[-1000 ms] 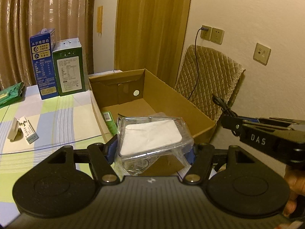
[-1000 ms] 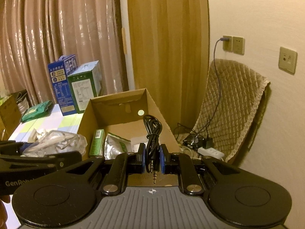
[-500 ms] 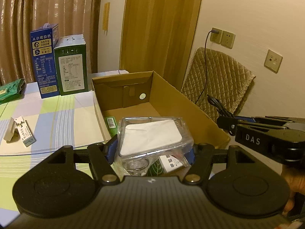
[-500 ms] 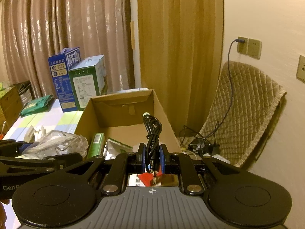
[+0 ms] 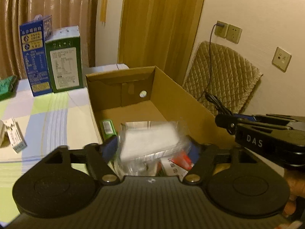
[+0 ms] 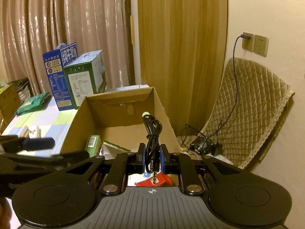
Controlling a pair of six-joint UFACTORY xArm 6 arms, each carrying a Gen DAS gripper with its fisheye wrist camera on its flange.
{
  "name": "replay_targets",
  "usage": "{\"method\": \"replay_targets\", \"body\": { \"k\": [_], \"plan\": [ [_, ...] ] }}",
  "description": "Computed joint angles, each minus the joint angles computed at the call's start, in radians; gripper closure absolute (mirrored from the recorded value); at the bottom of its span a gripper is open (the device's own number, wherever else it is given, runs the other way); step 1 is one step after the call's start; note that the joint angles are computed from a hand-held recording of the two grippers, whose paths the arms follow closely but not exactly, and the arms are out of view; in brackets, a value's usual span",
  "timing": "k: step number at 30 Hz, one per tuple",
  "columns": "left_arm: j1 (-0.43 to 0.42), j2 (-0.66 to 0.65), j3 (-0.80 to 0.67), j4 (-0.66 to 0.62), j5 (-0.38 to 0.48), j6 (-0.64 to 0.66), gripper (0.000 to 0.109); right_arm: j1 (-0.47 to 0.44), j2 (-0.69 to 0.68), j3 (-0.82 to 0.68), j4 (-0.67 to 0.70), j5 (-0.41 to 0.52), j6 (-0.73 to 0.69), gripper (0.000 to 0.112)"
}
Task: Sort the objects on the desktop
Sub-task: 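Release the clear box into the carton with the left tool while the right drops the cable, then withdraw both open tools from the carton back over the table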
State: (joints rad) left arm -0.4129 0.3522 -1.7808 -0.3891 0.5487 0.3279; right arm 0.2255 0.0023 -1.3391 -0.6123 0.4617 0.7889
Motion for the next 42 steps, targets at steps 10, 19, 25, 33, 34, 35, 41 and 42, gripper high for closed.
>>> {"method": "replay_targets", "body": {
  "k": [10,19,25,33,34,35,41,42],
  "plan": [
    [0.037,-0.075,0.102,-0.041,-0.057,0.024,0.035,0.007,0.028,-0.01,0.083,-0.002,-0.066,0.101],
    [0.075,-0.157,0.209,-0.063,-0.071,0.025,0.035,0.002,0.026,-0.002,-0.004,-0.104,0.043,0.029],
    [0.095,-0.209,0.284,-0.065,-0.089,0.025,0.032,0.021,-0.061,0.07,-0.23,-0.109,0.266,0.011],
    [0.132,-0.32,0.418,-0.055,-0.151,0.025,0.018,0.089,-0.156,0.127,-0.31,-0.12,0.367,0.011],
    [0.139,-0.337,0.437,-0.053,-0.161,0.027,0.016,0.101,-0.16,0.124,-0.308,-0.113,0.361,0.011],
    [0.145,-0.351,0.45,-0.052,-0.168,0.03,0.015,0.112,-0.166,0.123,-0.312,-0.108,0.36,0.011],
    [0.203,-0.447,0.548,-0.032,-0.255,0.037,0.007,0.187,-0.151,0.075,-0.315,-0.077,0.359,0.011],
    [0.215,-0.458,0.557,-0.015,-0.265,0.023,0.007,0.2,-0.145,0.062,-0.317,-0.07,0.355,0.011]
  ]
}}
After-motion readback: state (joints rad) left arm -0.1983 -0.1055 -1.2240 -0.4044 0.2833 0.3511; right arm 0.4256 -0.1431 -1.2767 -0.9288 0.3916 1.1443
